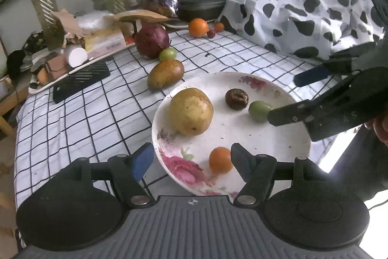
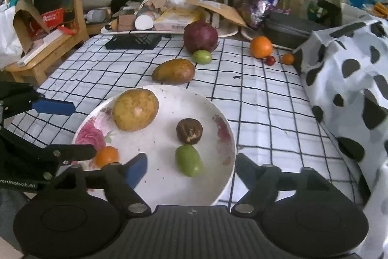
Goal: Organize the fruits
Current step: 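Carry the orange and lime onto the rose plate and open both tools, then move both tools away from the plate toward the brown mango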
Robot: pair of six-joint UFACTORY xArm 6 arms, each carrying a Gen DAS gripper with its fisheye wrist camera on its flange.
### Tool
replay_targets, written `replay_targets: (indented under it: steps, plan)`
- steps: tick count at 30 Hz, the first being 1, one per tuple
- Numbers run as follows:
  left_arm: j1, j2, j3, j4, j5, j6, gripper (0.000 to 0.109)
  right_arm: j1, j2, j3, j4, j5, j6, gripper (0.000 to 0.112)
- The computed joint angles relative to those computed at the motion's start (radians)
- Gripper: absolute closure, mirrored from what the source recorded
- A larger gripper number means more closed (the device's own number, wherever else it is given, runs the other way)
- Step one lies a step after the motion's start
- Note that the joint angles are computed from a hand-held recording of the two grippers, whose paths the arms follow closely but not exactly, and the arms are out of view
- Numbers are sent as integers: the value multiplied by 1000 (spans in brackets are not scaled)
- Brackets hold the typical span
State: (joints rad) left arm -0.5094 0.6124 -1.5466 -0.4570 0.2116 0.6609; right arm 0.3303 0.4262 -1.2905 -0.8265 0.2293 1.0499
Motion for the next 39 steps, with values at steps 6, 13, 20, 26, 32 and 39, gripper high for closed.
replay_targets:
  steps: [6, 13, 20, 26, 32, 39]
  plan:
    - [-2, -58, 81, 27, -33, -58, 40, 17, -78, 74, -136, 33, 184, 9]
    - [-5, -69, 93, -15, -32, -47, 40, 42, -79, 67, -98, 134, 189, 9]
    - [1, -65, 97, 53, -46, -120, 40, 41, -75, 62, -88, 157, 210, 9]
    - [4, -61, 91, 76, -38, -140, 40, 45, -72, 56, -88, 168, 201, 9]
    - [4, -55, 80, 55, -22, -117, 40, 48, -65, 48, -77, 175, 181, 9]
    - [5, -54, 76, 24, -16, -98, 40, 49, -60, 43, -70, 181, 170, 9]
